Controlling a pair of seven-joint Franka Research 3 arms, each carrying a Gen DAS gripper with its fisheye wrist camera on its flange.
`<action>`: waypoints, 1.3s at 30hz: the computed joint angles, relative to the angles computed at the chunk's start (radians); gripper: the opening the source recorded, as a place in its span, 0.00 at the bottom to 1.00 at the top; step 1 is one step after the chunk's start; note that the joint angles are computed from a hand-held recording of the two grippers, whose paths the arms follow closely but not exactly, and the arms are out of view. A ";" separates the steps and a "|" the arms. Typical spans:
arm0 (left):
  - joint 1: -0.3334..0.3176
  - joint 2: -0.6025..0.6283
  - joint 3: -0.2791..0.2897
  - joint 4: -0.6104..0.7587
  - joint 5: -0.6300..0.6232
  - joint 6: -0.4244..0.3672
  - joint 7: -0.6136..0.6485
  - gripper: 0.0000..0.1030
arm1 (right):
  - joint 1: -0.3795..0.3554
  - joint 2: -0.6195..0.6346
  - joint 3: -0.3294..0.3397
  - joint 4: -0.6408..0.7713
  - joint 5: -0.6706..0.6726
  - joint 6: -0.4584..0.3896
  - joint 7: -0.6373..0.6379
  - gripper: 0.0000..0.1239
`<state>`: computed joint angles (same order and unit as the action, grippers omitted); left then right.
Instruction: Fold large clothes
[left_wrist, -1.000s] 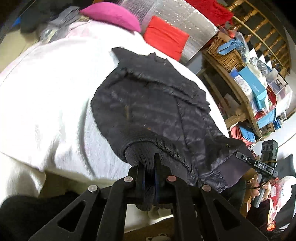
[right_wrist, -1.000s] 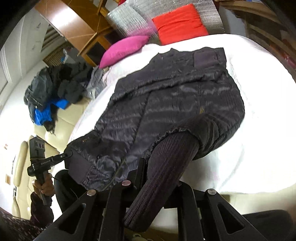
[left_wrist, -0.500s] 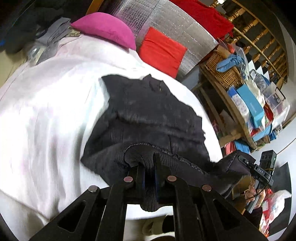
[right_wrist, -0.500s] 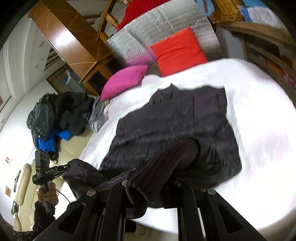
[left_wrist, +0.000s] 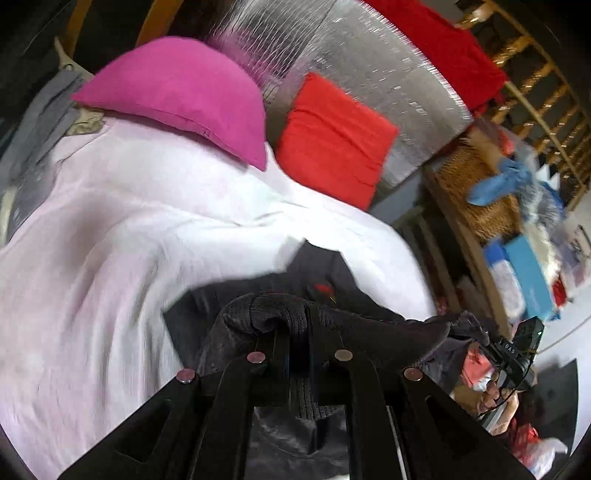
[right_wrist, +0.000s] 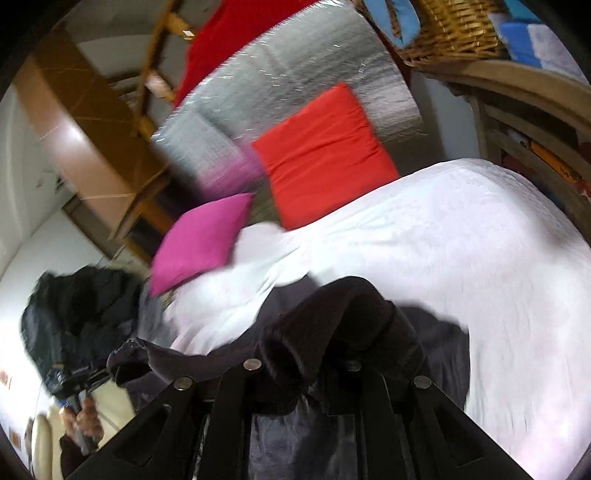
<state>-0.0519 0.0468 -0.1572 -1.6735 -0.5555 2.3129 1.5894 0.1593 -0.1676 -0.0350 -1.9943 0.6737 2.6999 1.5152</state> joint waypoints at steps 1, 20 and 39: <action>-0.003 0.052 -0.001 0.049 0.023 -0.004 -0.019 0.08 | -0.005 0.072 -0.002 0.063 -0.012 -0.001 0.017 0.10; 0.109 0.318 -0.135 0.131 0.048 0.227 -0.138 0.54 | -0.177 0.413 0.097 0.277 0.059 0.122 -0.014 0.48; -0.062 -0.218 -0.001 -0.558 0.462 0.359 -0.645 0.78 | -0.067 0.209 0.009 0.049 -0.210 -0.173 0.103 0.60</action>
<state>-0.1135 -0.1713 -0.1587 -2.2317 -0.0935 2.6716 0.9439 0.0925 0.0411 -0.0260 -1.9454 0.4632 2.5270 1.6177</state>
